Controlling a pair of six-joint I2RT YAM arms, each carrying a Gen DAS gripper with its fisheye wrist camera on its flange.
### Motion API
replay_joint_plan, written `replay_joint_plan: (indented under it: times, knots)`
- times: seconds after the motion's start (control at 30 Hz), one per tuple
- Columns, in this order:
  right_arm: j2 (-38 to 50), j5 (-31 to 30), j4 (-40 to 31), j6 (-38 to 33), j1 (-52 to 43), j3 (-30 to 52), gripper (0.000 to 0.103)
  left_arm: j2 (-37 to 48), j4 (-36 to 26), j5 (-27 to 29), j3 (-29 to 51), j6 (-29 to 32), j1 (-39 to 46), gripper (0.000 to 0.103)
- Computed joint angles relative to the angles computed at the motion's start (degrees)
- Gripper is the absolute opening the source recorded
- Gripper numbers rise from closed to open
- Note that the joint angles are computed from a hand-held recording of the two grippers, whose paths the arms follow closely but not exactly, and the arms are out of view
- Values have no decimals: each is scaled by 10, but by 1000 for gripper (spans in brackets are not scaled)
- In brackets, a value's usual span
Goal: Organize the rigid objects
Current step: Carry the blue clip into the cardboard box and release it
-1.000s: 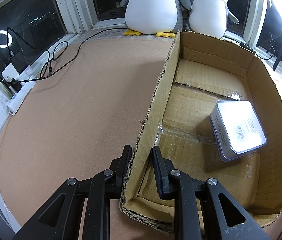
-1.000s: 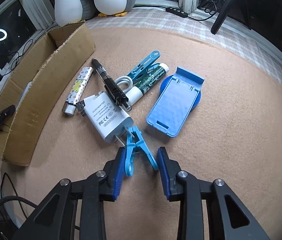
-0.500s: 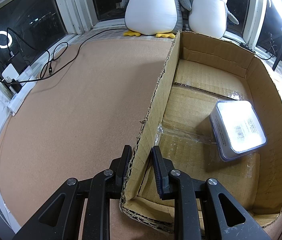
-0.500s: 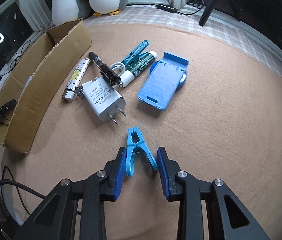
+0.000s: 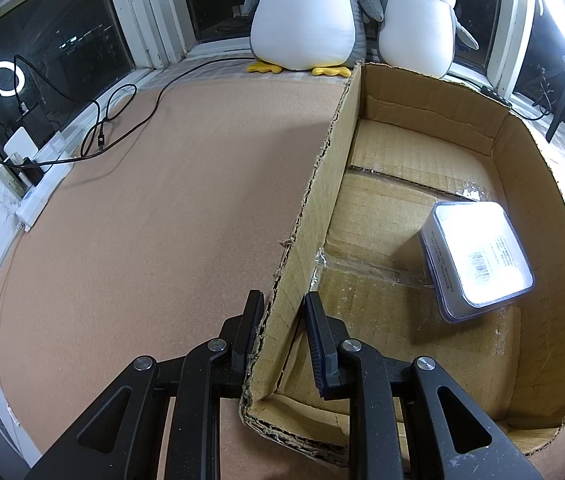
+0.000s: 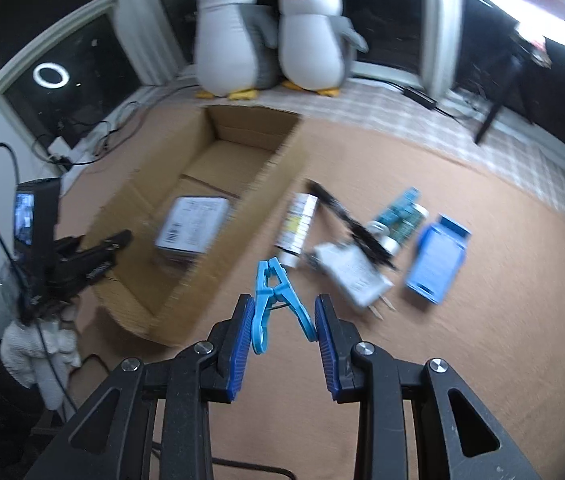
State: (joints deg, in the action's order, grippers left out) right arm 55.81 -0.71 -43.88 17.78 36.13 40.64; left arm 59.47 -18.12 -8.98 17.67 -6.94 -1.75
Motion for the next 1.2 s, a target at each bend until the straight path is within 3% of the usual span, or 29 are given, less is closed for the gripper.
replay_joint_plan:
  times: [0.17, 0.37, 0.63, 1.03, 1.13, 1.2]
  knots:
    - [69, 22, 44, 37, 92, 35, 28, 1, -1, -2, 3, -3, -2, 23]
    - [141, 19, 90, 51, 138, 61, 28, 1, -1, -4, 2, -6, -5, 23]
    - [213, 14, 123, 55, 162, 83, 28, -1, -1, -5, 1, -7, -6, 23]
    - [236, 22, 131, 48, 181, 94, 30, -1, 0, -5, 0, -7, -7, 23]
    - [235, 27, 126, 46, 185, 96, 54, -2, 0, -6, 0, -7, -7, 23]
    - [225, 39, 129, 51, 187, 90, 59, -2, 0, -5, -1, -7, -7, 23]
